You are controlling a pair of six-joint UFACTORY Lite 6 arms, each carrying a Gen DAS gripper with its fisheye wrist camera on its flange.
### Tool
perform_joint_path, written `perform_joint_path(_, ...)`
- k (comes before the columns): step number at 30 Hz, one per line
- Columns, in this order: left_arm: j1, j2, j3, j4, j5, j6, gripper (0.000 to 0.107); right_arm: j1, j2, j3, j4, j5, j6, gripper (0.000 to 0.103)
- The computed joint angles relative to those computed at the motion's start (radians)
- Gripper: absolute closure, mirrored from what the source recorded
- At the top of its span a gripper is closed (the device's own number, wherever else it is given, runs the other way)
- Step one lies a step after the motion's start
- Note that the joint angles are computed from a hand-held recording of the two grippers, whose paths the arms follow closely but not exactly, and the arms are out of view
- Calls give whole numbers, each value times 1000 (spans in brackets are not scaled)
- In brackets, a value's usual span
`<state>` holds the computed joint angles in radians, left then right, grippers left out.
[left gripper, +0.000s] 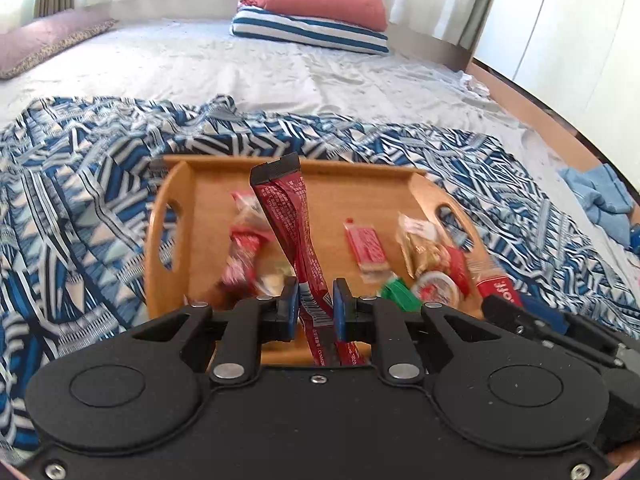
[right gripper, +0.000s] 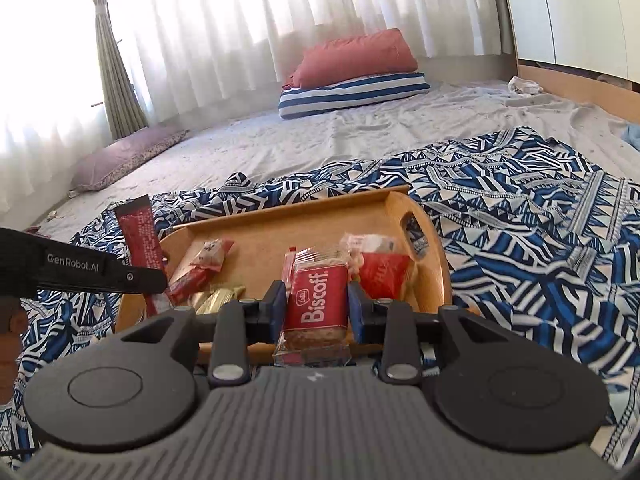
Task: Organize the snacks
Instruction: 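Carry the Biscoff packet and red stick packet over the wooden tray with both tools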
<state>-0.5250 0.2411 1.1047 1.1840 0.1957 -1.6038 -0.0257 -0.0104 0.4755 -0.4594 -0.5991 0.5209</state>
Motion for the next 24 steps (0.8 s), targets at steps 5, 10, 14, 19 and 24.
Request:
perform_joint_path(5,45,71,94,-58,13,102,91,30,102,131,38,40,-30,67)
perform_joint_path(10,83,164,205,-115,27,195,91,53,221,285,45,95,-22,66)
perform_joint_path(14,118,249,320,-263,22,354,91,60,320,421,13,145,23,66)
perform_joint_path(19,161,393,532,-574,50,682,91,60,444,610,-82,230,140,66)
perform_joint_path(24,180,567,787,-839,129,950,91,62,569,798,-171,313,251,66)
